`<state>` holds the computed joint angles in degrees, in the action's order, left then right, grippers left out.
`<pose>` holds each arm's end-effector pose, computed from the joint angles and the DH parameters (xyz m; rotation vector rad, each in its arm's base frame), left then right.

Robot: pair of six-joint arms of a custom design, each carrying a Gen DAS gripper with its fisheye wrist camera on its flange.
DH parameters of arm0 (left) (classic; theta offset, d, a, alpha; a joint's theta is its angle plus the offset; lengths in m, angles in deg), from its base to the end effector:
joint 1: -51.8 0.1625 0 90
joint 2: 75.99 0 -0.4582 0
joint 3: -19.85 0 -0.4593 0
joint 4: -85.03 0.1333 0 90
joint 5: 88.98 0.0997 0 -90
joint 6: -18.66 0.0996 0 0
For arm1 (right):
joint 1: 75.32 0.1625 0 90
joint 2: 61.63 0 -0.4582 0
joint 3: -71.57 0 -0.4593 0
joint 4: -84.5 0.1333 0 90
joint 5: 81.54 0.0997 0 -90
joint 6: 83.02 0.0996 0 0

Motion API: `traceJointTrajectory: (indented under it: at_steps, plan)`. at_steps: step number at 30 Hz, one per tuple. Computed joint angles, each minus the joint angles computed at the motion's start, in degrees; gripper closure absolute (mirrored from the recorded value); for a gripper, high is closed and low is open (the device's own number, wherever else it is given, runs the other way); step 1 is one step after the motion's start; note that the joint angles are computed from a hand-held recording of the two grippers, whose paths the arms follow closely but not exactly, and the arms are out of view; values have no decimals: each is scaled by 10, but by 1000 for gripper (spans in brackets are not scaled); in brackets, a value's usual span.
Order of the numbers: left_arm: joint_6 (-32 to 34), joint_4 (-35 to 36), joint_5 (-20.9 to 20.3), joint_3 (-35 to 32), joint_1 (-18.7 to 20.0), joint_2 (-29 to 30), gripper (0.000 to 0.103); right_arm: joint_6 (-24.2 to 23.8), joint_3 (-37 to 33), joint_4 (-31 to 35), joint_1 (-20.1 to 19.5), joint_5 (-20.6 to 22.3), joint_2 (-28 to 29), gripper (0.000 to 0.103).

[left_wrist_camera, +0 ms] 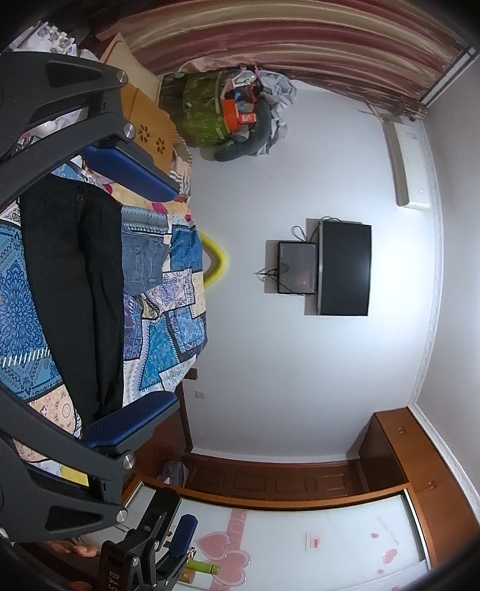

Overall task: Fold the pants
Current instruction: 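Grasp the black trousers' waistband with the left and right grippers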

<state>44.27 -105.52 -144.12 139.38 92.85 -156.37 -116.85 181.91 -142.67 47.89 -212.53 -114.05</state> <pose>-0.2915 -0.5061 0.3727 1.0758 2.1370 -1.5170 0.3942 -0.4780 0.2204 0.5712 -1.9504 1.6036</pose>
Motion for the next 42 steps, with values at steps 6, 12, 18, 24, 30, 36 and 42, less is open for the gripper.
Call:
traceJointTrajectory:
  at_steps: [6,12,18,24,30,36,42]
  plan:
    - [-22,48,-26,-69,49,49,0,-10,-34,27,-24,0,13,0]
    - [-24,100,-29,-173,107,129,0,0,-70,85,-66,5,25,0]
    - [-30,188,-3,-296,167,215,0,-8,-93,144,-107,13,33,0]
    - [-63,332,17,-430,228,296,1,28,-111,286,-154,9,25,0]
    - [-87,461,36,-550,271,378,15,55,-146,415,-193,17,25,0]
    - [-135,627,47,-702,301,477,23,88,-208,538,-227,55,39,0]
    - [-179,782,30,-918,327,598,27,131,-280,681,-250,84,62,1]
